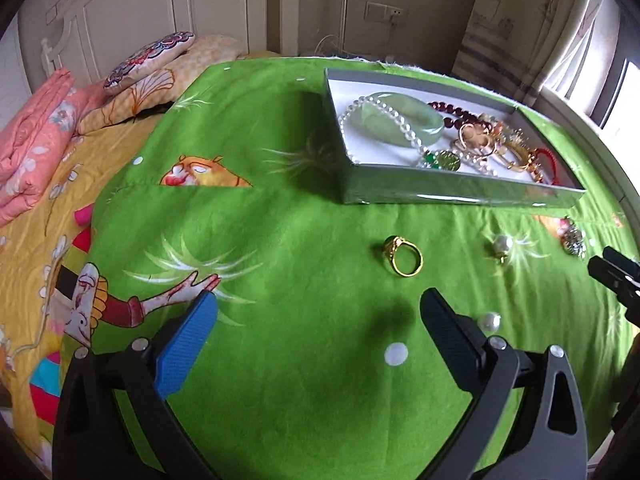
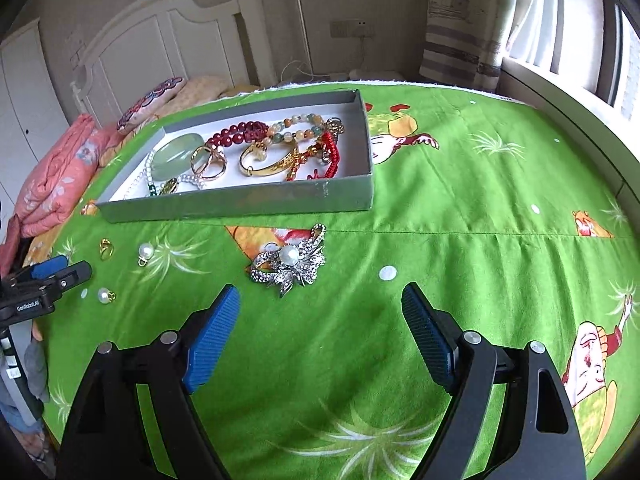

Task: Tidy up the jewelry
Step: 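Move the right gripper to the silver pearl flower brooch and grasp it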

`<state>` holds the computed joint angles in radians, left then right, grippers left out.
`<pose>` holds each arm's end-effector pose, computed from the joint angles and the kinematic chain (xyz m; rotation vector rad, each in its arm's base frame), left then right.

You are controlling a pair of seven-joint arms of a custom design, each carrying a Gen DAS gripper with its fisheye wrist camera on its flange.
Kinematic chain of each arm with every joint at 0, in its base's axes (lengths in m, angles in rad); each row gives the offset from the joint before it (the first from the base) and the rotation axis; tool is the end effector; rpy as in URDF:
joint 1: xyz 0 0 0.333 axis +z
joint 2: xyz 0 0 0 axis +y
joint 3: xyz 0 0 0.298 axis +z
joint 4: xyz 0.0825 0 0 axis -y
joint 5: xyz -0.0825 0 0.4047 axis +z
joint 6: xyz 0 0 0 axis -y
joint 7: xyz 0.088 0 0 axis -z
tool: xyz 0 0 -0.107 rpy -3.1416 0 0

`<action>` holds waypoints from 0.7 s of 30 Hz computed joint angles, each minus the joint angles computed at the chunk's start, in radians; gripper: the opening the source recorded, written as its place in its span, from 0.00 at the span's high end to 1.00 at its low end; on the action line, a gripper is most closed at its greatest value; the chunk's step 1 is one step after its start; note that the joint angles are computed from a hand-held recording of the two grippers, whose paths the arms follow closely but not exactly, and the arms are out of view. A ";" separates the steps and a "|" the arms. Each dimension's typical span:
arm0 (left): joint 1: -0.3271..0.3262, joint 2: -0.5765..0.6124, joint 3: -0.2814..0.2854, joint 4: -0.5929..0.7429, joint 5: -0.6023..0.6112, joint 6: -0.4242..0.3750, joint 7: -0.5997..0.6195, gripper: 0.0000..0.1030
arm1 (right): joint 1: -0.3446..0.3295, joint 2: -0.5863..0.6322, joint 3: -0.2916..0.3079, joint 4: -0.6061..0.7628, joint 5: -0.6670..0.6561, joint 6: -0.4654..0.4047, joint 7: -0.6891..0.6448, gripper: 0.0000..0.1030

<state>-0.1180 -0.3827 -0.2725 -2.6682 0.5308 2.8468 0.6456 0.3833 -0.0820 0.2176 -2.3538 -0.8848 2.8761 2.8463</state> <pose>0.4099 -0.1938 0.3793 -1.9087 1.8046 -0.6136 0.4204 0.3421 0.3830 -1.8613 1.6441 -0.5167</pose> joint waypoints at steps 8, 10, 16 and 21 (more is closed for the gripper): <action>-0.004 -0.002 0.003 -0.002 0.007 -0.006 0.004 0.03 | 0.051 0.063 -0.011 0.061 0.150 -0.023 -0.183 0.25; -0.003 -0.001 0.004 -0.001 0.006 -0.003 0.006 0.03 | 0.065 0.085 -0.019 0.092 0.127 -0.048 -0.170 0.28; -0.008 -0.007 0.013 -0.012 -0.013 0.024 0.020 0.03 | 0.105 0.120 -0.053 0.143 0.082 -0.101 -0.180 0.32; -0.005 -0.011 0.010 -0.019 -0.022 0.034 0.027 0.03 | 0.105 0.101 -0.070 0.118 0.073 -0.072 -0.212 0.53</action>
<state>-0.1228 -0.3942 -0.2628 -2.6869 0.5093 2.8803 0.6727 0.4879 0.0188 0.1476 -2.2356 -0.8120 2.8044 2.6342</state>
